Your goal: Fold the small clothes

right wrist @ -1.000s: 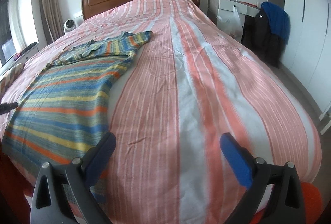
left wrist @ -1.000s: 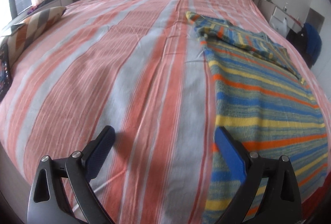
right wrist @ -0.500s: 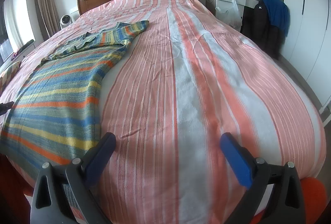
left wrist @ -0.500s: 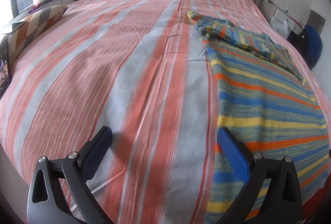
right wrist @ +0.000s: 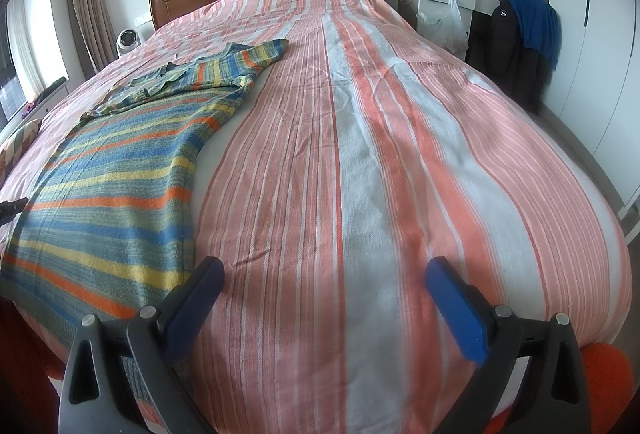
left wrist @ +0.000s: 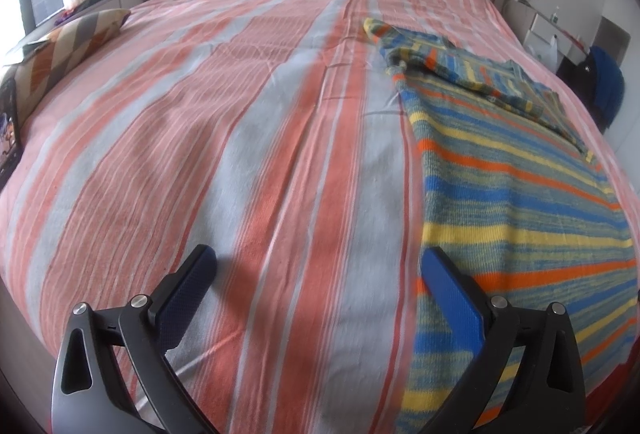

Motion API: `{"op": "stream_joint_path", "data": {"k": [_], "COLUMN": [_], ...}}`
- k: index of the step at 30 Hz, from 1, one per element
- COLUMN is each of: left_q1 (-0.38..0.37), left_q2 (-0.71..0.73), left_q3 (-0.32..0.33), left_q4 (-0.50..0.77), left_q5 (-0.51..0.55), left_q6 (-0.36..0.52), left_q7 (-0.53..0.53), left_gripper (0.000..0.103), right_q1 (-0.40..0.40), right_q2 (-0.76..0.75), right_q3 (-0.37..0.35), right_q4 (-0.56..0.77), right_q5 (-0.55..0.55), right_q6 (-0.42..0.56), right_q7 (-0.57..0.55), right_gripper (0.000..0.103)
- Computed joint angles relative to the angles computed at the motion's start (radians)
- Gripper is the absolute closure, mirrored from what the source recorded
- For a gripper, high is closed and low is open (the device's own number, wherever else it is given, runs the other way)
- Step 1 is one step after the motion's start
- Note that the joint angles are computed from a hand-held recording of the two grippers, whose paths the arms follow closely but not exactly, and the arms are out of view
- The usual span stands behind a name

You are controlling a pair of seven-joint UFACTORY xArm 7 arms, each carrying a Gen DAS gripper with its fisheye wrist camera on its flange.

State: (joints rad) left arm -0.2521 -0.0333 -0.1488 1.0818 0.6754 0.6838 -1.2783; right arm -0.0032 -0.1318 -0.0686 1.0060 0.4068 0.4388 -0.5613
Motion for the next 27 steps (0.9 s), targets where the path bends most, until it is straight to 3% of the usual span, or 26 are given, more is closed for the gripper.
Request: {"op": "stream_joint_path", "data": {"k": [23, 27], "left_q1": [-0.003, 0.005], "left_q2": [0.003, -0.063], "left_q3": [0.003, -0.001], "left_q4": [0.003, -0.03], "left_q5": [-0.012, -0.027], "left_q6": [0.005, -0.008], "left_q7": [0.018, -0.002], "left_gripper": [0.0, 0.001], "right_q1": [-0.002, -0.002], "right_q2": [0.006, 0.005], "right_q3": [0.004, 0.0], "right_q4": [-0.002, 0.006], "right_q5": [-0.018, -0.008], "right_q6": [0.002, 0.016], "right_q7": [0.008, 0.002], "right_gripper": [0.002, 0.002]}}
